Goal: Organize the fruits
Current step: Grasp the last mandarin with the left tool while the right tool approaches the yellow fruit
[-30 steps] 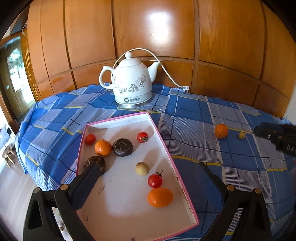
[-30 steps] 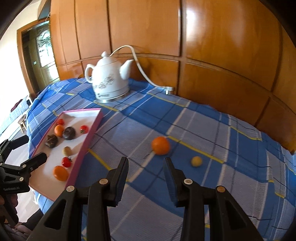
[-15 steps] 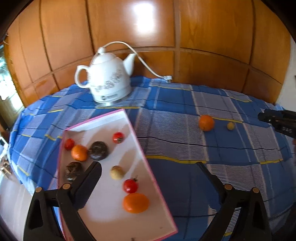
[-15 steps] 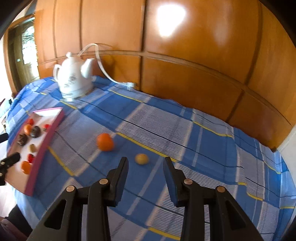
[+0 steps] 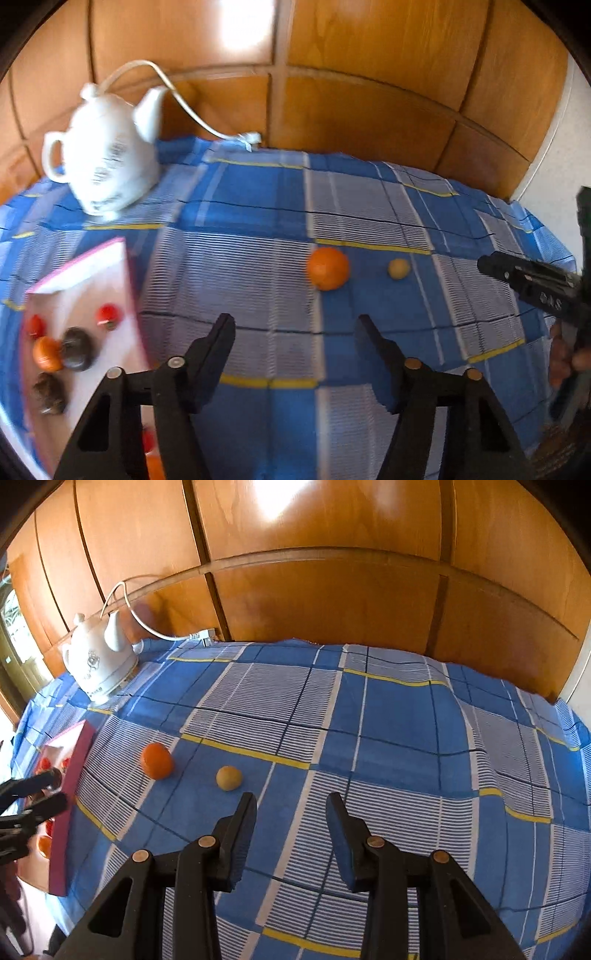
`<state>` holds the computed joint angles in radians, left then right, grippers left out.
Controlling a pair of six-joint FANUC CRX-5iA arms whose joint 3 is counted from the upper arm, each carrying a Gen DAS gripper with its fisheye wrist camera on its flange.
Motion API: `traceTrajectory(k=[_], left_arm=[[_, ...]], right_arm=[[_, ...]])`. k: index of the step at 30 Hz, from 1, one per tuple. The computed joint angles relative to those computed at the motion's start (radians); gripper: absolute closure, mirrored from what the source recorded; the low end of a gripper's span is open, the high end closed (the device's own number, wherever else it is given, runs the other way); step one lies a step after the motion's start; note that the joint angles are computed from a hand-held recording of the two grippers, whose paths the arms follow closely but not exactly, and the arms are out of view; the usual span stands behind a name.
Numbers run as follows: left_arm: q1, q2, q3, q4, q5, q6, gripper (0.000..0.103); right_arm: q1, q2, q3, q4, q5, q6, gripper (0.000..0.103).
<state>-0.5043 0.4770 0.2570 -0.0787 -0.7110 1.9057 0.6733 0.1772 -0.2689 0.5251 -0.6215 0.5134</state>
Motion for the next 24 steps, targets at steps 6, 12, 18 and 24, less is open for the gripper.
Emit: traceTrajectory(k=[6,12,18,24], left_arm=[[-0.005,0.127,0.139,0.056,-0.037,-0.060,0.044],[-0.014,0.249,0.311,0.012,-0.129,-0.058,0.044],[0.010,0.304,0.346,0.095,-0.134,-0.074,0.062],[-0.004,0.200,0.185,0.118,-0.033,-0.105,0.063]], right_arm=[[-0.004,0.001,0.019,-0.055,0.016,0.029,0.064],[-0.011,0.003,0.028,-0.081,0.021,0.035,0.064],[-0.009,0.004,0.029,-0.076,0.025,0.034,0.064],[-0.006,0.008,0.030,-0.066,0.014,0.034,0.064]])
